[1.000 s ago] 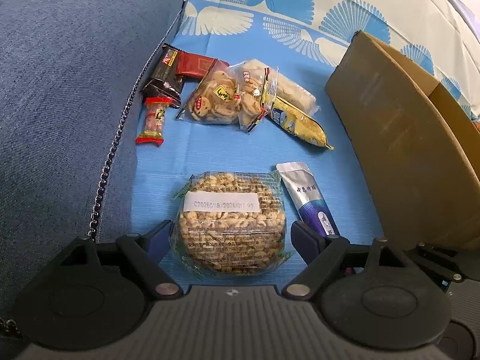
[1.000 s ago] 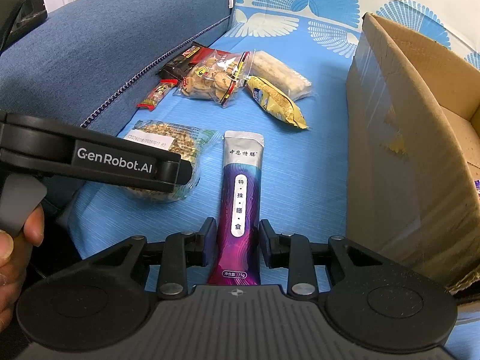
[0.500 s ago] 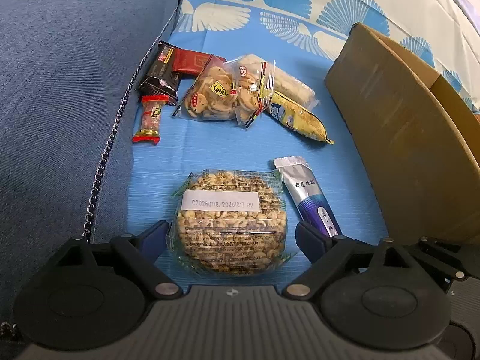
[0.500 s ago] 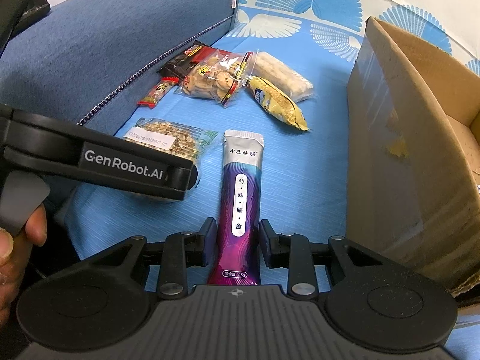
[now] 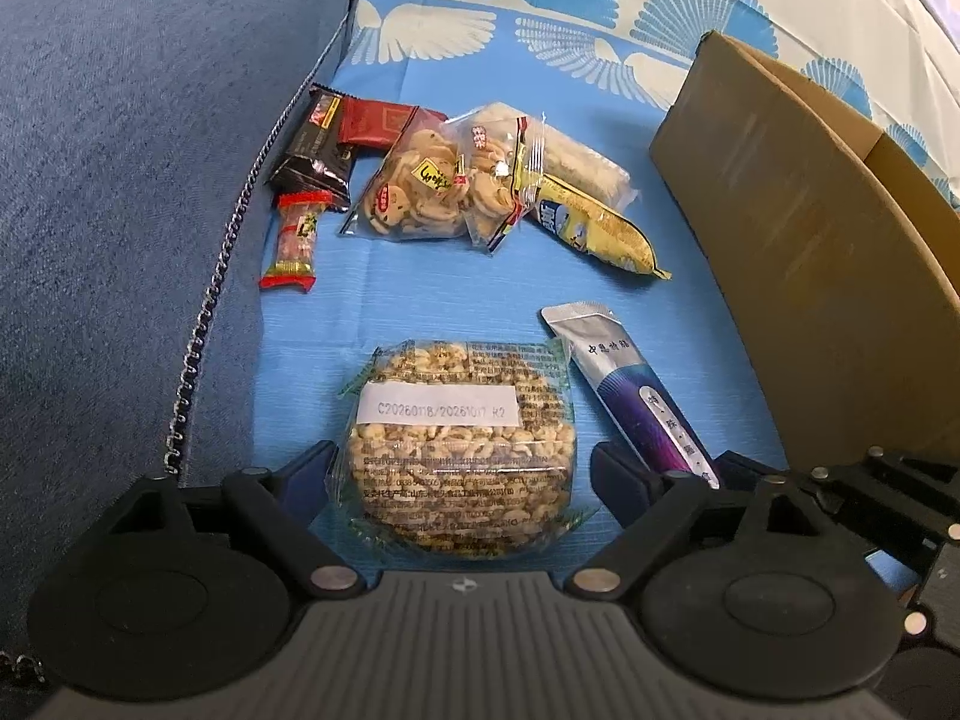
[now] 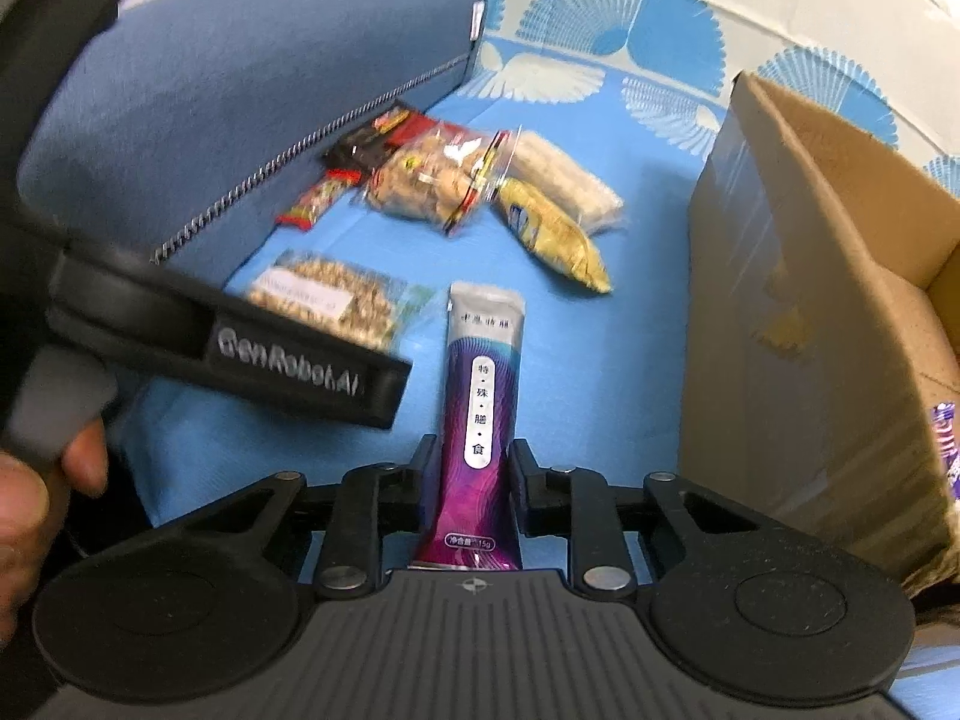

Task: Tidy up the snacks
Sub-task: 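Grasp the clear round nut cake with the left gripper while the right gripper holds the tube snack, then carry the nut cake and tube snack over the cardboard box with both grippers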

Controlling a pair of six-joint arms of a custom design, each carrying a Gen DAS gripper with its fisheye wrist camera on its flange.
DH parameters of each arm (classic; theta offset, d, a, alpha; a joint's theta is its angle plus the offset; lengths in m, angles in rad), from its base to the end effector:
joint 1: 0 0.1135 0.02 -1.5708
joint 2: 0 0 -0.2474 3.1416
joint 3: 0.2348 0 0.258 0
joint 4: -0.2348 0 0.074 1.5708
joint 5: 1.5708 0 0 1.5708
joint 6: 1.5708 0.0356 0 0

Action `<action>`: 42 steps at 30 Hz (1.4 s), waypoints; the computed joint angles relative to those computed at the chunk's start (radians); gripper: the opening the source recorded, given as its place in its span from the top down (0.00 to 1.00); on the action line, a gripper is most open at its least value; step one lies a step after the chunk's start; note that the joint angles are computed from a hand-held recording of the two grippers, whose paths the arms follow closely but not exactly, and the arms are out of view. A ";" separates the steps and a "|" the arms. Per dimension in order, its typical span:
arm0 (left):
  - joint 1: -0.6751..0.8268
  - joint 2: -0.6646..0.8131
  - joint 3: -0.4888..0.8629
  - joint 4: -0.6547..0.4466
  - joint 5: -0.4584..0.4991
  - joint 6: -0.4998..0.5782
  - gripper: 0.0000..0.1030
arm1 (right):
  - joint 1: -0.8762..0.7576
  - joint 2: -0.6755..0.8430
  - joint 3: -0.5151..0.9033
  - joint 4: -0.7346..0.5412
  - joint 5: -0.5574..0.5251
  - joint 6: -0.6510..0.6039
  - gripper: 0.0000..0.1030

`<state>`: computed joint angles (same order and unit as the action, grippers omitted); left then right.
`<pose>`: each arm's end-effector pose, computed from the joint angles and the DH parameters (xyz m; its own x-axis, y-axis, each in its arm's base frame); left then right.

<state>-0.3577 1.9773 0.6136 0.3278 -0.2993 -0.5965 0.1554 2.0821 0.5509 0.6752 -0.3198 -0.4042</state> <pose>0.2690 -0.0893 0.0146 -0.7756 -0.2832 -0.5642 -0.2924 0.9532 -0.0765 0.2765 0.0546 -0.0005 -0.5482 -0.4638 -0.6960 -0.6157 0.7870 -0.0395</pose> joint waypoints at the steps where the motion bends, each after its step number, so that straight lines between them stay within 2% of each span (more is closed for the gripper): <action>1: -0.001 0.000 -0.001 0.001 -0.003 -0.002 0.16 | -0.002 -0.004 -0.003 0.005 -0.002 0.001 0.77; 17: -0.029 -0.067 -0.094 0.117 -0.062 -0.031 0.19 | -0.019 -0.011 -0.030 0.074 -0.023 0.018 0.78; 33: -0.037 -0.120 -0.201 0.292 -0.089 -0.036 0.19 | -0.040 -0.081 -0.069 0.114 -0.082 0.066 0.78; 38: -0.044 -0.155 -0.262 0.384 -0.106 -0.057 0.19 | -0.053 -0.147 -0.092 0.104 -0.115 0.086 0.78; 42: -0.058 -0.184 -0.333 0.501 -0.125 -0.067 0.19 | -0.068 -0.177 -0.112 0.122 -0.142 0.085 0.78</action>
